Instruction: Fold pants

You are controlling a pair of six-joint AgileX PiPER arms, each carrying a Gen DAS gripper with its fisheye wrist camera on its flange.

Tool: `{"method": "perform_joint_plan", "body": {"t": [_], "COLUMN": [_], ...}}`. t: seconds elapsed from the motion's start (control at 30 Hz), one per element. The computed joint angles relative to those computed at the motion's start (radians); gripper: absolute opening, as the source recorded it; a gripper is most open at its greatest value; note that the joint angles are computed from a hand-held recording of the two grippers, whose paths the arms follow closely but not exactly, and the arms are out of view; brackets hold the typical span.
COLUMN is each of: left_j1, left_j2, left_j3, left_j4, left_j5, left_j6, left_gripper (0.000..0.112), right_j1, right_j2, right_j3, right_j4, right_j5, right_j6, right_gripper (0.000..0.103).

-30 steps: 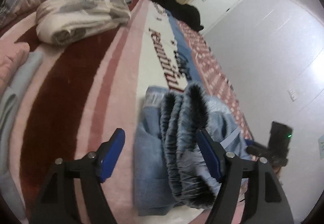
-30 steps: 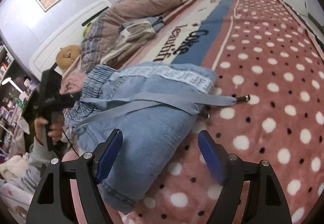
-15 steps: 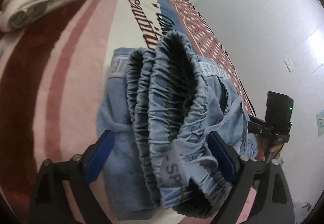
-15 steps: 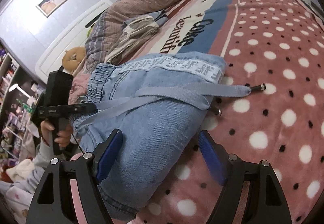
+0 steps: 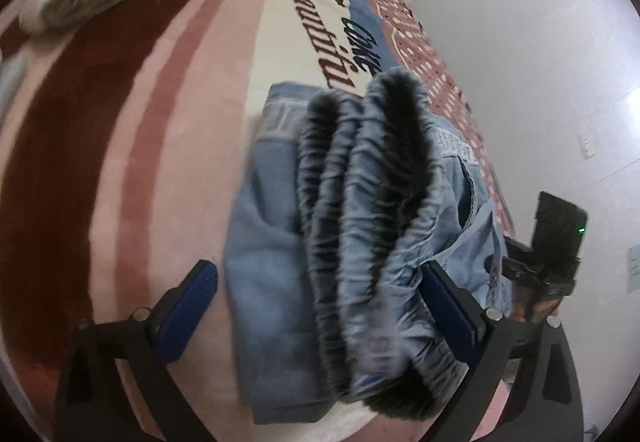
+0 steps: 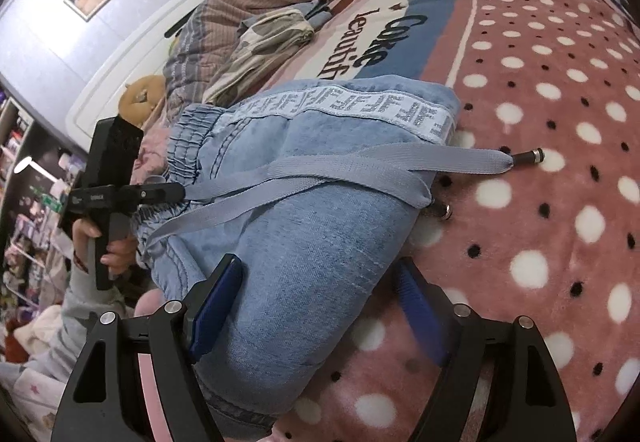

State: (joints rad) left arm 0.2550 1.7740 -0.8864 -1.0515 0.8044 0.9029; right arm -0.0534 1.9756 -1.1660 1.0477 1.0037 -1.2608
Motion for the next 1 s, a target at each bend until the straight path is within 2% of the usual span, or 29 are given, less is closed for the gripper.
{"method": "perform_joint_plan", "body": {"t": [0.1,0.23,0.37,0.43,0.5,0.67,0.73,0.83,0.93,1.0], "left_j1": [0.012,-0.027,-0.113,-0.144,-0.156,-0.142,-0.13,-0.12,-0.091,-0.073], "left_j2": [0.017,0.037,0.015,-0.01,-0.029,-0.07,-0.099,-0.153,-0.233,-0.283], "left_j3": [0.025,-0.001,-0.005,0.008,0.018,0.058,0.085,0.116,0.156,0.169], "left_j4": [-0.082,-0.099,-0.072,-0.053,-0.049,-0.091,-0.128,-0.139,-0.133,-0.108], "left_j5": [0.002,-0.006,-0.111,-0.162,-0.178,-0.179,-0.17,-0.157,-0.133,-0.129], "left_j6": [0.074,0.058,-0.023,-0.074,-0.083,-0.03,0.012,0.045,0.052,0.044], "left_gripper": [0.1,0.1,0.099,0.088,0.079,0.056,0.046,0.036,0.034,0.033], "right_j1": [0.0,0.002,0.024,0.036,0.048,0.067,0.088,0.123,0.164,0.194], "right_j2": [0.003,0.012,0.023,0.023,0.017,-0.016,-0.051,-0.107,-0.168,-0.209], "right_j3": [0.008,-0.001,-0.015,-0.018,-0.021,-0.019,0.004,0.039,0.061,0.069], "right_j4": [0.017,0.023,0.023,0.019,0.011,-0.018,-0.02,-0.029,-0.057,-0.086], "right_j5": [-0.003,0.006,0.014,0.016,0.008,-0.03,-0.087,-0.172,-0.232,-0.258], "right_j6": [-0.014,-0.02,-0.013,-0.005,0.018,0.078,0.095,0.137,0.196,0.227], "right_gripper": [0.075,0.075,0.075,0.073,0.073,0.058,0.047,0.034,0.022,0.019]}}
